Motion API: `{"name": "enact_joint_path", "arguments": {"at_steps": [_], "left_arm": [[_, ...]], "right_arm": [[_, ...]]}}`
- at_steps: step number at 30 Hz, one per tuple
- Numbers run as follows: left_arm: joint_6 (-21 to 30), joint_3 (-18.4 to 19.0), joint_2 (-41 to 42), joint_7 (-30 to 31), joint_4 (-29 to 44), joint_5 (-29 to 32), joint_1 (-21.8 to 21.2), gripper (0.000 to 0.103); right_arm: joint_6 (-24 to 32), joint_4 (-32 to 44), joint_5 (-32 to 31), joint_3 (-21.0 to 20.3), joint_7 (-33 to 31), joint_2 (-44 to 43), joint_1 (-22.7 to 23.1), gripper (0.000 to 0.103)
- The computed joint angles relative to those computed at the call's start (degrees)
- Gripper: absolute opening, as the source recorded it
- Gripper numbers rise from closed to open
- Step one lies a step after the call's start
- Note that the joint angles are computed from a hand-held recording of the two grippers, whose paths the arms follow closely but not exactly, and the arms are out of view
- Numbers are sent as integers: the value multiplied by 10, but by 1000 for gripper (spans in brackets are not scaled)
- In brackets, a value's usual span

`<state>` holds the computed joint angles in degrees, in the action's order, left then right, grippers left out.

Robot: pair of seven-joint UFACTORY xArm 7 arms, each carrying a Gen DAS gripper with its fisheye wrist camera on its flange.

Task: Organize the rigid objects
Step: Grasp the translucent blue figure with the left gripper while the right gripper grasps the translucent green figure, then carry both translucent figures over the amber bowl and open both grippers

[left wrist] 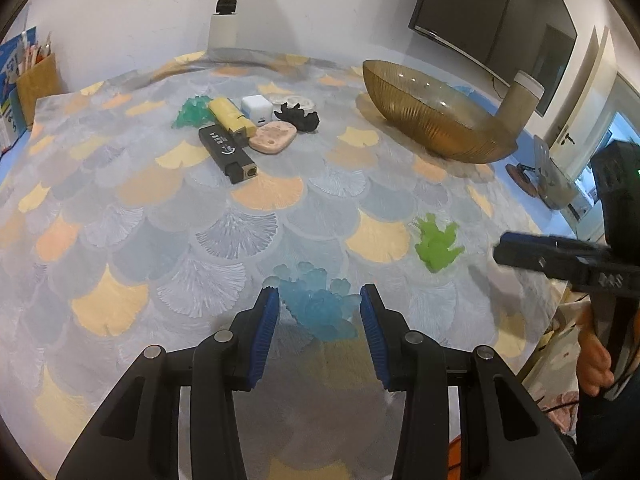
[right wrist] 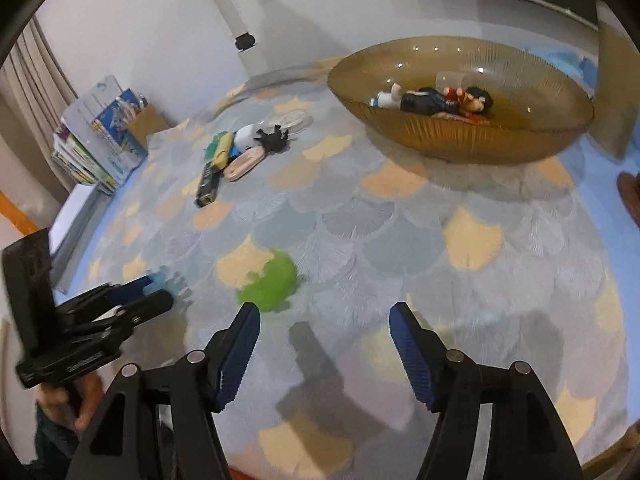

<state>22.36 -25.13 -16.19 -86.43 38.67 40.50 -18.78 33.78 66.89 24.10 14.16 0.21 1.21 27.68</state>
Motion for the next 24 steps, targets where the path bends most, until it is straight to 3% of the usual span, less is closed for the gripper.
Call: {"name": "enact_joint_path", "arguments": {"at_steps": [3, 5, 10, 12, 14, 20, 24], "left_arm": [[-1, -3, 5, -7, 6, 11, 4, 39], [4, -4, 13, -6, 13, 15, 1, 39], [20, 5, 14, 4, 18, 13, -12, 39], [22, 8, 13, 5, 18, 13, -13, 39], [35, 9, 14, 8, 26, 14, -13, 39], [57, 24, 12, 48, 73, 26, -9, 39], [54, 23, 39, 54, 157, 89, 17, 39]], "right_arm": [[-11, -11, 52, 8, -35, -9, 8, 66], [-14, -7, 40, 14, -26, -1, 18, 59], [-36, 41, -119, 13, 94, 60, 46, 53], [-49, 52, -207, 2, 161, 76, 64, 46], [-49, 62, -283, -8, 205, 84, 78, 30], [-88, 55, -318, -12, 223, 57, 63, 30], [-118, 82, -335, -29, 256, 40, 31, 30]]}}
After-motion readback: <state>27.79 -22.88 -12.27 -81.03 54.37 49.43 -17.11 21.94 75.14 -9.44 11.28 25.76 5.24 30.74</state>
